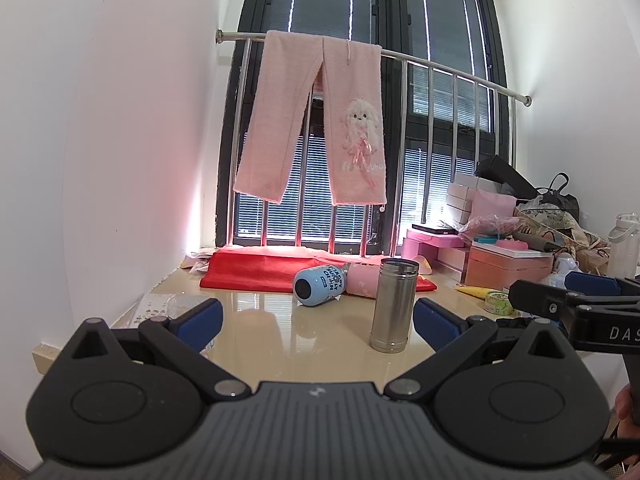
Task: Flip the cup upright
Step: 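Move the left gripper down toward the light blue cup lying on its side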
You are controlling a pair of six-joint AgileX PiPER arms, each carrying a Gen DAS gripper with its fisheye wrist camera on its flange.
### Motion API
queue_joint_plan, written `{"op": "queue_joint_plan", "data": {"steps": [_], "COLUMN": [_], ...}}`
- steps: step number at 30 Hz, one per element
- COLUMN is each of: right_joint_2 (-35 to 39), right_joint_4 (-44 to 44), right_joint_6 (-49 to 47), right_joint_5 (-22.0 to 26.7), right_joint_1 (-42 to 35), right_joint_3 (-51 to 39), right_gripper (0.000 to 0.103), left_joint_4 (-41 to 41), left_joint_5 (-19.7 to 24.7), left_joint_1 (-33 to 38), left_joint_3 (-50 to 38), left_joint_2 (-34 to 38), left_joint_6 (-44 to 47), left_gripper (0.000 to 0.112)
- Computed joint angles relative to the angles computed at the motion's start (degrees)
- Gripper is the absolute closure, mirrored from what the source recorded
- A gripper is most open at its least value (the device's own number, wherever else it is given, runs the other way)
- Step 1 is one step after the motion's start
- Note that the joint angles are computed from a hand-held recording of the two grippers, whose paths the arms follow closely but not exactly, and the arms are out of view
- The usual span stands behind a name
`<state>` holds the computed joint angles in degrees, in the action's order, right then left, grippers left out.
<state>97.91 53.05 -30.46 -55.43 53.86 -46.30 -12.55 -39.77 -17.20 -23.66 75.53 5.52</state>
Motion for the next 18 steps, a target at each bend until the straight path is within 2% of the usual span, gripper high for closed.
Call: {"op": "queue_joint_plan", "data": {"steps": [3,8,14,18], "right_joint_2": [0.4,4.6,8.6,12.2], "right_joint_4": [-0.6,-7.1,-11.3,-13.9], "right_joint_6": [0.0,3.5,4.2,4.0], "right_joint_5": [1.4,7.2,15.0,21.7], "right_joint_1": [-0.5,-6.8,-13.4,-18.2], "right_joint_3": [-0.5,-5.0,-12.7,-20.2], "right_gripper": [0.0,0.0,0.0,0.0], "left_joint_4": [0.7,5.6,9.5,9.5], "left_joint_5": [1.4,8.2,21.6,33.7], "left_joint_1": [0.5,2.8,5.7,7.1], "left_joint_3": [-1.5,-8.5,-24.2,-38.9], "left_joint_2": [1.0,5.4,13.6,20.9], "left_joint_6": [-0.2,-1.8,-0.9,2.5], "left_gripper": [0.009,0.009,0.009,0.009]}}
